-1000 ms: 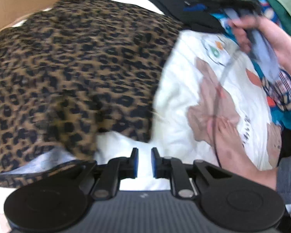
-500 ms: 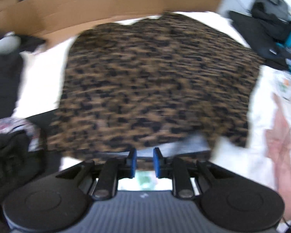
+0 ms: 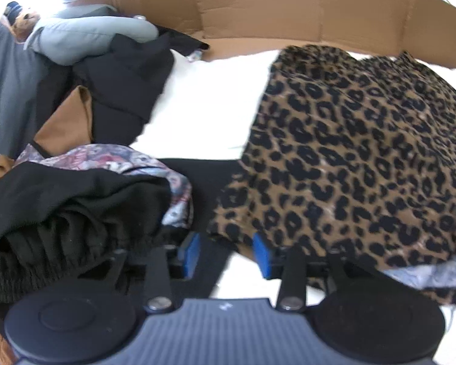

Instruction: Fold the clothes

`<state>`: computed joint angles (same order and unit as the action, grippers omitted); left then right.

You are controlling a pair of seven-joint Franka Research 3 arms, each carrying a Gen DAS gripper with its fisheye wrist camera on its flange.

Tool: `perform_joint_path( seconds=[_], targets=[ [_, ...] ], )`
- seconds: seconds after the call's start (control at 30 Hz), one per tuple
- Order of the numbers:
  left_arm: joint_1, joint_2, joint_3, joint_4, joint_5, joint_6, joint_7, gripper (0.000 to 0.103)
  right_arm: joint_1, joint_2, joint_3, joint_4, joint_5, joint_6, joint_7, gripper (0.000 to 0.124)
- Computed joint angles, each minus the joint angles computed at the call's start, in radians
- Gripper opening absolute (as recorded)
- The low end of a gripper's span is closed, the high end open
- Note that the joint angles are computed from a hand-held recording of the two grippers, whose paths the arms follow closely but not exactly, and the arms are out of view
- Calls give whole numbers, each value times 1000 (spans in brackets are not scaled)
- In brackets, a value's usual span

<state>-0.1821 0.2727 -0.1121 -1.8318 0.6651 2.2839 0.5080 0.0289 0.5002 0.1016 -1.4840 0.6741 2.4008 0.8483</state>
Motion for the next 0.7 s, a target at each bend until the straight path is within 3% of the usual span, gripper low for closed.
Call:
perform_joint_path(
  seconds=[0.4,0.7],
  targets=[
    [9,67,43,-31,97,144,-80,48,34,-21,-3,-55,-44,-41,-2,47],
    [17,82,43,-28,55,196,-57,41,46,-29,-4,-74,-57,-75,-12,47]
  ],
)
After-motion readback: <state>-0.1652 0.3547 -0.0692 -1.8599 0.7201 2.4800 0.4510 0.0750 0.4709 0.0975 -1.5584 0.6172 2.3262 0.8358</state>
